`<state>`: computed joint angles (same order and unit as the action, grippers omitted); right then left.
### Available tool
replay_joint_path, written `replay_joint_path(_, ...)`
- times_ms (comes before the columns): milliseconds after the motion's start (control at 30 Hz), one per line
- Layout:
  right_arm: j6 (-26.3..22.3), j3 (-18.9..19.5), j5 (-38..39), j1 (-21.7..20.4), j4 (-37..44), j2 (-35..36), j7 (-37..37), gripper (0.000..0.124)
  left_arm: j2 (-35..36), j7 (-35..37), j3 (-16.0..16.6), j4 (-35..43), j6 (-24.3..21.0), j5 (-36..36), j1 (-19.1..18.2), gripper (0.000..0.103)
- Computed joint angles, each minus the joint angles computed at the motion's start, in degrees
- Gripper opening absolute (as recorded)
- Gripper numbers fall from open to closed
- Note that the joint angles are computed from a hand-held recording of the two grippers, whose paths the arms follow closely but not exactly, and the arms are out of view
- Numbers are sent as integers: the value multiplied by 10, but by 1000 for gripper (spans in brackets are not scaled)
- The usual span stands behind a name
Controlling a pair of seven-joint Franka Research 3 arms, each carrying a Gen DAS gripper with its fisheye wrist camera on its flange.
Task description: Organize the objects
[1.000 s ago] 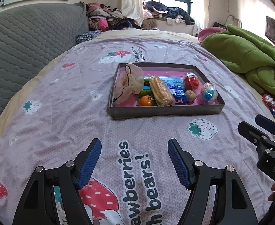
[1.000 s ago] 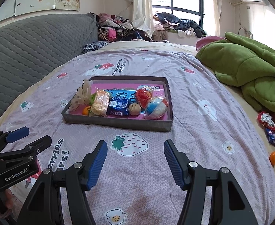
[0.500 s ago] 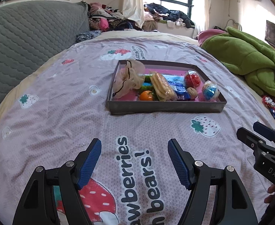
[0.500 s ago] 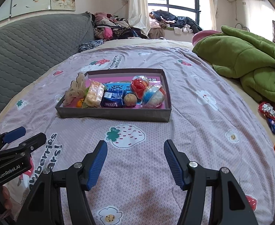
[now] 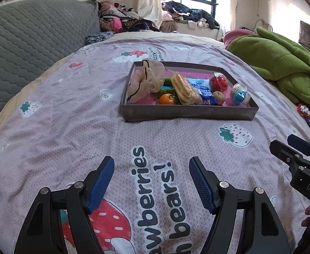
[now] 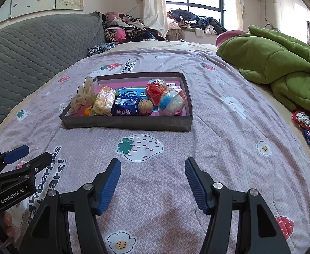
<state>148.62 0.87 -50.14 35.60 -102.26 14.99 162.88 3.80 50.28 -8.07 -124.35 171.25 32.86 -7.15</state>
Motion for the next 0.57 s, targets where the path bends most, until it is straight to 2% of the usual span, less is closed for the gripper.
replay_joint_path(200,-1,0,5,0,2,3,-5,62,2,-26,4,2,-11,34,-3,75)
replay_joint_path(400,-3,-1,8,1,5,6,-8,62,3,-19,3,-2,-4,25,1,75)
replay_joint_path(467,-4,-2,10,2,6,7,-8,62,3,3,-1,-7,5,1,4,75)
replay_joint_path(567,-5,-2,13,2,6,7,-12,62,3,-15,5,-5,3,24,-1,75)
